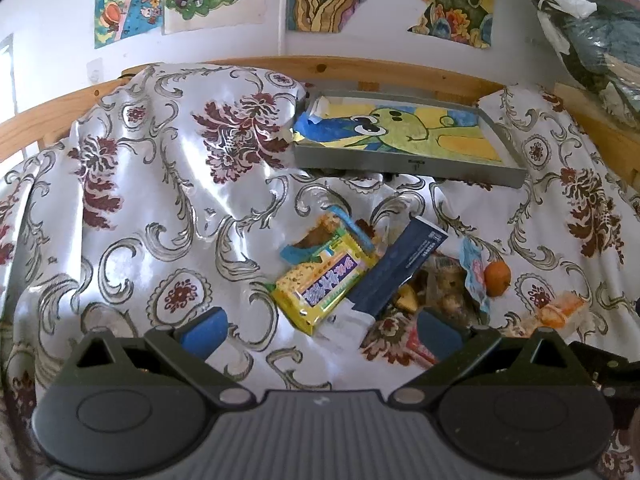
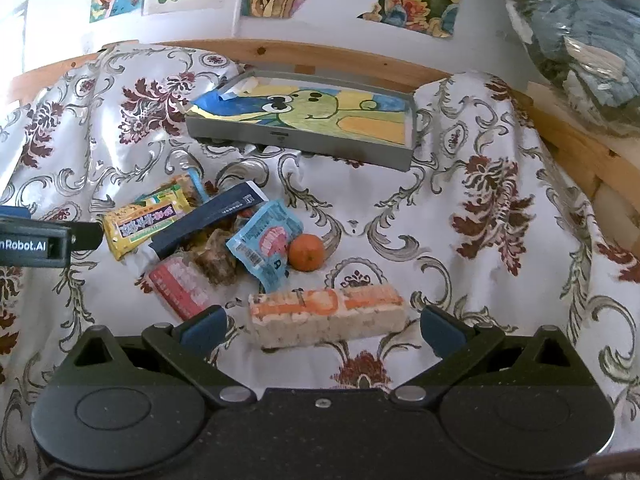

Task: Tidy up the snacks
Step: 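Close the right gripper on the wafer bar while the left gripper reaches the cookie bag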

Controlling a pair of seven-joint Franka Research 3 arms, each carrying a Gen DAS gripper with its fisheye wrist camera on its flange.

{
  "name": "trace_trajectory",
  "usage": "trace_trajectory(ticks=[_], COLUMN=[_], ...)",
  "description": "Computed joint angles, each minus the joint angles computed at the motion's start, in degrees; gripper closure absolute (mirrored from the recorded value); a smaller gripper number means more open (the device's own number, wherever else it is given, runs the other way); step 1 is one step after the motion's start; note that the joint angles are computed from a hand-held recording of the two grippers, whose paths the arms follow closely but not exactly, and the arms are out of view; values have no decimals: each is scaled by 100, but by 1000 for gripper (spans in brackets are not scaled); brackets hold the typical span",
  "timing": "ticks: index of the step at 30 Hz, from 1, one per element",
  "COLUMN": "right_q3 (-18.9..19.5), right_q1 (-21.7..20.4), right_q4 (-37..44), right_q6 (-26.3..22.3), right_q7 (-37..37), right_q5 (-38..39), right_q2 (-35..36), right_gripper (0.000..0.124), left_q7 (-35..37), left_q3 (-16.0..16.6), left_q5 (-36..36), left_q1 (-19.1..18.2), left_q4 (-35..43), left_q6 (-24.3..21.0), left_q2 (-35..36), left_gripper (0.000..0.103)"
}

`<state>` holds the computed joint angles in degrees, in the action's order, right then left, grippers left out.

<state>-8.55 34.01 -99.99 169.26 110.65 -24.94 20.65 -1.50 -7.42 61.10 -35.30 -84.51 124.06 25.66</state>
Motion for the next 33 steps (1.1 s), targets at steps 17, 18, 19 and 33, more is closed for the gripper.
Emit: trace_trajectory(ticks=[17, 18, 19, 33], right_q3=[1171, 1162, 1182, 1462], right_q1=[-982, -975, -998, -1355], right_q4=[1069, 1137, 1197, 1988], right_q6=[-800, -866, -925, -1521], right_q7=[-1886, -1950, -2024, -2230], right_q5=[2163, 2292, 2441, 4052], right_q2=[777, 819, 860, 1415], right_gripper=[22, 22, 22, 24], left_q7=[726, 771, 820, 2640], left_q3=[253, 244, 237, 78], left_q5=[-118, -165, -214, -1774], left_q1=[250, 307, 354, 773], left_q4=[260, 209, 170, 580], left_q6=[1219, 1404, 1576, 2928], left_q2=[450, 446, 446, 948], left_gripper=[0, 0, 1, 5])
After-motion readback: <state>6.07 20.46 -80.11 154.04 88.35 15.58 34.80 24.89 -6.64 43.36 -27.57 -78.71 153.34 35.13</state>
